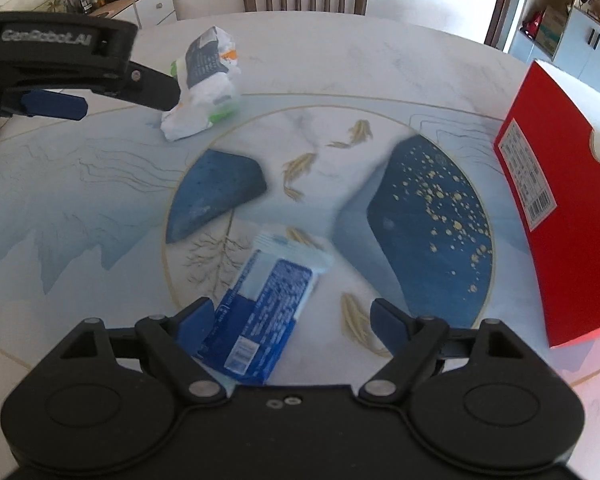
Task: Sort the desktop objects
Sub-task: 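Grasp the blue snack bar with the right gripper while the left grasps the tissue pack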
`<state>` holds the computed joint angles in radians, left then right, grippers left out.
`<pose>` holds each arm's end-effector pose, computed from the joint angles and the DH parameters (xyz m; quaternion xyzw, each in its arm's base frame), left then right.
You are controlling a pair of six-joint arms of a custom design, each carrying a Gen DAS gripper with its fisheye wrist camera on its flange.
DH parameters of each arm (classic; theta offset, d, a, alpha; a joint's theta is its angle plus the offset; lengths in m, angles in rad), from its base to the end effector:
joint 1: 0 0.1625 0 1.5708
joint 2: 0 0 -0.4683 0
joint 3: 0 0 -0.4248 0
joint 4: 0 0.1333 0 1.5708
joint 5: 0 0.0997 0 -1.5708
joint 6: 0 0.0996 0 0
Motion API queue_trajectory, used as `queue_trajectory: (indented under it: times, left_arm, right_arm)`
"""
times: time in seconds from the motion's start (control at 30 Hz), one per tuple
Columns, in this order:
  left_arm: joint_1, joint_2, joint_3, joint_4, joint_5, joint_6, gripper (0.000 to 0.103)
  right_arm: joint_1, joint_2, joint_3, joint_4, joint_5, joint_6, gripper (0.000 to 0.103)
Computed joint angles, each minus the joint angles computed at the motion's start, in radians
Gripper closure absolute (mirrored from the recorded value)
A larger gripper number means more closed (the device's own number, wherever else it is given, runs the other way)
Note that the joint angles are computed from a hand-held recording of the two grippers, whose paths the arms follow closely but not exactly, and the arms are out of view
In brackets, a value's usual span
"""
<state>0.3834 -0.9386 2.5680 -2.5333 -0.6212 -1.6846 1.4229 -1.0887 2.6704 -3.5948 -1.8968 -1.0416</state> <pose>-0.1928 -0.3088 0.0090 -0.0617 0.8514 -0.3889 0.3465 0.0498 -0.3542 0.1100 0.3839 -0.8836 0.0906 0.2524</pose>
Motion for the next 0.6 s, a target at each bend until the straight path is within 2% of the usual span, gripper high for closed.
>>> queue_trajectory:
  times: [0.23,0.4,0.5,0.6]
  left_arm:
    - [0.126,0.0,-0.031,-0.099,0.047,0.065,0.0]
    - [0.224,-0.029,-0.063,-0.125,0.068,0.093,0.0]
    - [0.274,-0.036,-0.086,-0.141,0.064,0.121,0.0]
    - [0.317,-0.034,-0.088,-0.223,0.046,0.163,0.0]
  right_arm:
    - [0.004,-0.036,-0.007,0.08,0.005,-0.007,0.019]
    - [0.003,-0.041,-0.015,0.114,-0.004,0.0,0.02]
    - [0.005,-0.047,-0.021,0.143,-0.005,0.006,0.02]
    - [0.008,-0.049,-0.024,0.16,-0.007,0.008,0.021]
